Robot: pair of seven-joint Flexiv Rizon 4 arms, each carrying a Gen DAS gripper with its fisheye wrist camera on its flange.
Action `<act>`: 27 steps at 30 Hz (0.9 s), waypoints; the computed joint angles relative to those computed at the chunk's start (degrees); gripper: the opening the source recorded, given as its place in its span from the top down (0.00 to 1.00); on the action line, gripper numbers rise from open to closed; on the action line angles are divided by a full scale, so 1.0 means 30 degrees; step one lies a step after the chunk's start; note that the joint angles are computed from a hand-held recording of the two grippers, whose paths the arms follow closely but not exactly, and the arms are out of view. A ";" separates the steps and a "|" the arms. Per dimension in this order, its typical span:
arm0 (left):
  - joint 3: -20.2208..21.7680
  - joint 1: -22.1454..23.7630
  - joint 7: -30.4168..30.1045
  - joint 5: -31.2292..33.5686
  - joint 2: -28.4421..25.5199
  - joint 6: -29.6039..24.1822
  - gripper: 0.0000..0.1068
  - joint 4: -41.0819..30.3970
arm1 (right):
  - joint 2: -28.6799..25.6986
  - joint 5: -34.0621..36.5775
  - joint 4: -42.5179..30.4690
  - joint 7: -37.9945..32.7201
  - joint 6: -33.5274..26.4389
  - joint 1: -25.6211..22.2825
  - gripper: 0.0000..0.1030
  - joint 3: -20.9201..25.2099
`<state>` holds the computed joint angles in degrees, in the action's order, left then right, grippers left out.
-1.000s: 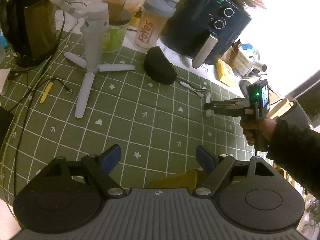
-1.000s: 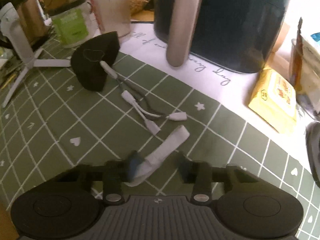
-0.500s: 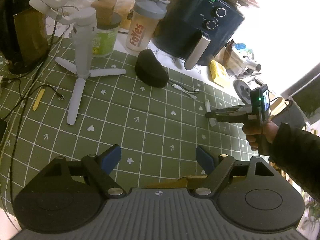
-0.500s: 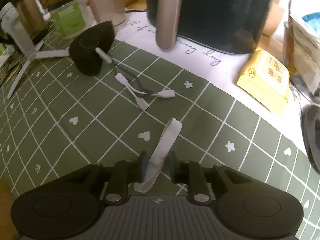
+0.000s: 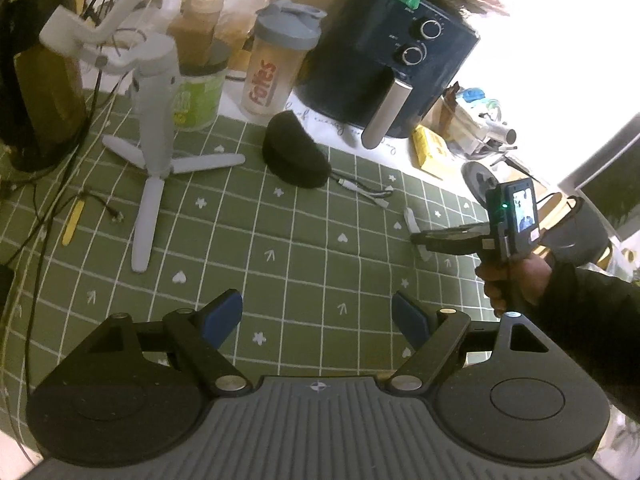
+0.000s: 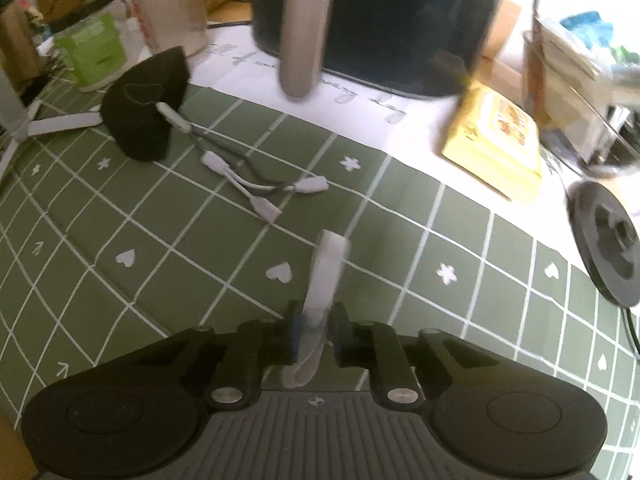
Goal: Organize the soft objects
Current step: 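Lift the white strap with the right tool while the left tool approaches the black foam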
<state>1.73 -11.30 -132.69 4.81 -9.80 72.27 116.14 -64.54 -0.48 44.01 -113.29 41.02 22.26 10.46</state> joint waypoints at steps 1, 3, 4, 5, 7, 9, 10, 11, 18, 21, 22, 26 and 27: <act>-0.0019 0.0043 0.0174 0.0029 -0.0049 0.0082 0.23 -0.0072 | -0.0124 0.0075 -0.0364 0.0221 -0.0437 -0.0052 0.87 0.0054; 0.0062 0.0058 0.0402 0.0324 -0.0197 0.0139 0.23 -0.0357 | -0.0305 0.0255 -0.0894 0.0366 -0.1039 -0.0165 0.88 0.0144; 0.0099 0.0067 0.0510 0.0450 -0.0300 0.0228 0.23 -0.0487 | -0.0346 0.0383 -0.1068 0.0342 -0.1173 -0.0239 0.95 0.0197; 0.0133 0.0083 0.0650 0.0549 -0.0404 0.0347 0.23 -0.0598 | -0.0394 0.0567 -0.1341 0.0303 -0.1446 -0.0357 0.95 0.0315; 0.0266 0.0051 0.0817 0.0824 -0.0658 0.0399 0.23 -0.0919 | -0.0402 0.0940 -0.1725 0.0248 -0.1971 -0.0550 0.96 0.0456; 0.0368 0.0013 0.0980 0.0995 -0.0909 0.0523 0.23 -0.1195 | -0.0213 0.1162 -0.1588 0.0000 -0.2004 -0.0663 0.96 0.0422; 0.0407 0.0023 0.1099 0.1018 -0.1019 0.0683 0.23 -0.1277 | -0.0103 0.1274 -0.1481 -0.0118 -0.1993 -0.0727 0.96 0.0425; 0.0473 0.0013 0.1200 0.1082 -0.1152 0.0809 0.23 -0.1393 | 0.0035 0.1355 -0.1290 -0.0172 -0.1838 -0.0773 0.96 0.0371; 0.1377 -0.0524 0.0954 0.2401 -0.2037 0.0487 0.23 -0.2679 | 0.1270 0.1823 0.0491 -0.0600 -0.0625 -0.1307 0.96 0.0593; 0.1638 -0.0647 0.0766 0.2807 -0.2515 0.0443 0.23 -0.3223 | 0.1748 0.2118 0.1055 -0.0641 -0.0470 -0.1557 0.96 0.0774; 0.1773 -0.0728 0.0668 0.3004 -0.2679 0.0481 0.23 -0.3394 | 0.1909 0.2211 0.1246 -0.0599 -0.0418 -0.1632 0.96 0.0808; 0.2378 -0.1165 0.0187 0.3960 -0.3350 -0.0132 0.23 -0.4366 | 0.2586 0.2665 0.2007 -0.0151 -0.0210 -0.1976 0.96 0.0957; 0.2495 -0.1238 0.0088 0.4166 -0.3485 -0.0269 0.23 -0.4555 | 0.2788 0.2779 0.2248 -0.0074 -0.0115 -0.2078 0.96 0.0999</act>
